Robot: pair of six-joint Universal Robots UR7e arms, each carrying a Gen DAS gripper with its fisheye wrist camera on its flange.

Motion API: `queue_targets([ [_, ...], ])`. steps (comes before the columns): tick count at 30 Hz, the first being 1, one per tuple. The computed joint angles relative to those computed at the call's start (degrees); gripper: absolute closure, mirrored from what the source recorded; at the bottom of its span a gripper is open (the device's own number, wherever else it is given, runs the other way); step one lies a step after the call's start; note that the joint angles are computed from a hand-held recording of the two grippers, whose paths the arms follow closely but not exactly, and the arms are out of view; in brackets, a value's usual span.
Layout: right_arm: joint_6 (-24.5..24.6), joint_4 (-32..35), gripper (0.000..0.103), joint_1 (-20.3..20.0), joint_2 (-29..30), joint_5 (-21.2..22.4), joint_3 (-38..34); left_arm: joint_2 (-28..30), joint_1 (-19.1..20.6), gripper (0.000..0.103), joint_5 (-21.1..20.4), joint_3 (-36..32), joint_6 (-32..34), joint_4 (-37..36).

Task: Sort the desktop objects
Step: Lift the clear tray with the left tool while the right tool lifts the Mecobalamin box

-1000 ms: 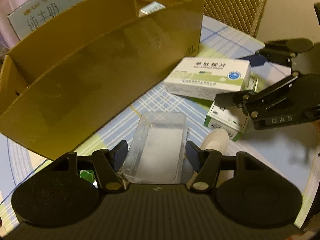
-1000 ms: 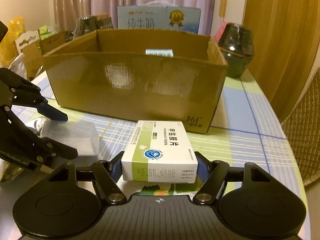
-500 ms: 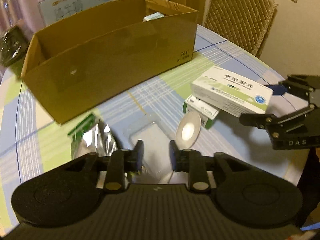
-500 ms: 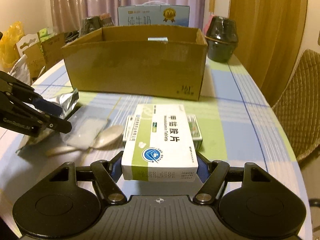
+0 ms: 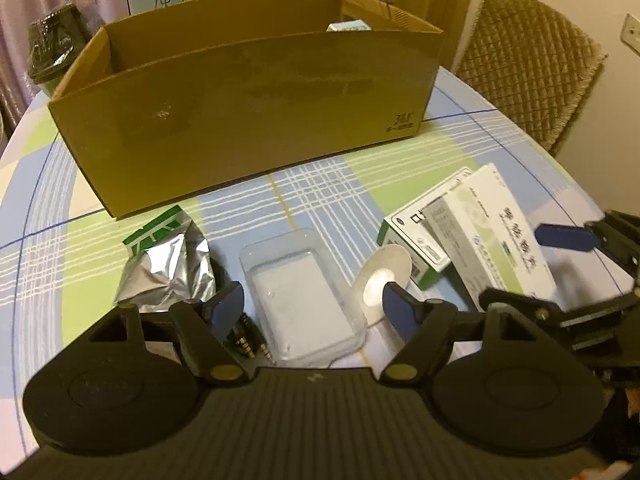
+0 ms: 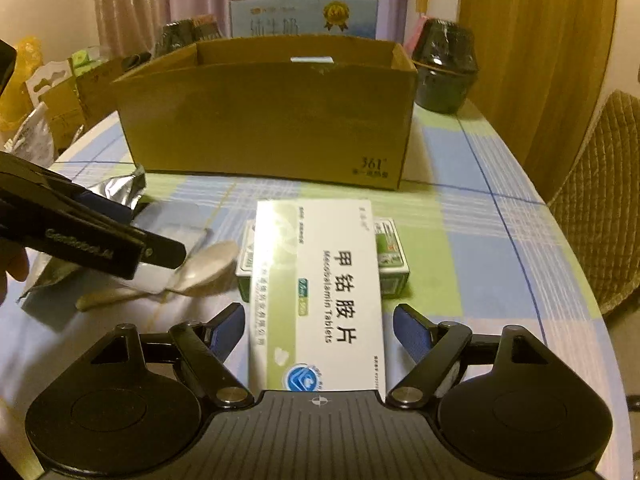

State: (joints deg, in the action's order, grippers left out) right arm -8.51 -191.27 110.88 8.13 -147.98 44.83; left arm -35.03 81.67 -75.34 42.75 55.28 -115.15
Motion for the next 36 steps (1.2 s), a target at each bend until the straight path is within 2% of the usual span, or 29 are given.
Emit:
queue_targets([
  [4,1.85,0.81,0.024,-0.31,-0.61,0.86,0.94,1.27,-0.26,0.031,1.95,0.27,-0.55,-2.38],
  [5,1.97,0.94,0.024,-0.35,-0.61,1.04,0.92,1.56,-0.30,0.033,2.37,0.12,-0.79,-2.49],
  [8,2.29,1.54,0.024,-0.41,-0.42,1.40,0.41,2.15,-0.40,0.050,3.93,-0.24,-1.83,-2.93],
  [9,2.32,1.55,0.024,-0.40,-0.34,1.34,0.22,2.08,-0.40,0.051,3.89,-0.18,-2.14,-3.02],
  [17,2.48,0.94,0.024,-0.07,-0.50,0.55,0.89,-4.87,-0.49,0.051,1.38,9.60,-0.06,-10.32],
  [23,3.86,0.87,0.024,0.03,-1.11,0.03,2.17,-11.28,0.69,0.051,0.74,17.47,-0.61,-9.54],
  [28,4.20,1.17,0.024,0.09,-1.22,0.10,2.54,-12.82,1.54,0.051,1.70,21.75,-0.13,-14.33],
  [36,5.26,2.15,0.024,-0.07,-1.53,0.10,3.06,-11.93,1.90,0.048,2.33,21.81,-0.64,-14.85],
])
